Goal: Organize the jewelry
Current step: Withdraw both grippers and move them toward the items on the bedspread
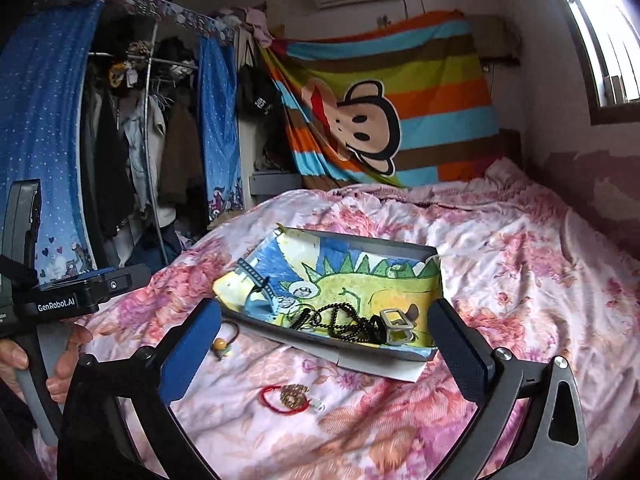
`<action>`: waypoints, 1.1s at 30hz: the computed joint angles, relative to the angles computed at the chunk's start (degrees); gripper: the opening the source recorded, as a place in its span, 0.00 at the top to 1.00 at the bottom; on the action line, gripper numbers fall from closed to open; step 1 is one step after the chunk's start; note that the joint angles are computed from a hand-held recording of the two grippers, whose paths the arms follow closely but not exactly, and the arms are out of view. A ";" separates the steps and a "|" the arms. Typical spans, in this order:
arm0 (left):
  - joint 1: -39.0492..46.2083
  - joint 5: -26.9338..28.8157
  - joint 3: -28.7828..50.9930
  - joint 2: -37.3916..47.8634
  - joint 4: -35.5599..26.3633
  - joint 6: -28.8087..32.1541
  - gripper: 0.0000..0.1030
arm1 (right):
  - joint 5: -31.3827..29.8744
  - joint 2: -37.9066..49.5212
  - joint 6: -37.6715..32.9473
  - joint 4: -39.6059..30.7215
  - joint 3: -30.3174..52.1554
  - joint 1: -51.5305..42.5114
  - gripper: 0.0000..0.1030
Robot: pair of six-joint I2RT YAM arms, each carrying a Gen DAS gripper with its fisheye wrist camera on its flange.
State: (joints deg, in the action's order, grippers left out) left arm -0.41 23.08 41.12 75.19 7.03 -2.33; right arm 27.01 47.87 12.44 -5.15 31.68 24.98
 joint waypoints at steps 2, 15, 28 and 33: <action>1.27 0.85 -2.47 -3.35 -0.37 0.64 0.00 | 3.94 -3.08 1.36 -2.14 -0.84 4.02 0.02; 11.26 8.27 -14.66 -22.14 -6.21 7.58 0.00 | 22.05 -10.10 14.63 -17.44 -2.62 25.39 0.02; 15.03 8.72 -17.74 -29.57 -17.18 16.40 0.00 | 24.65 -9.96 28.61 -30.23 -2.72 31.25 0.02; 13.93 6.48 -17.31 -27.83 -18.62 17.99 0.00 | 20.76 -8.15 27.60 -28.86 -3.33 27.99 0.02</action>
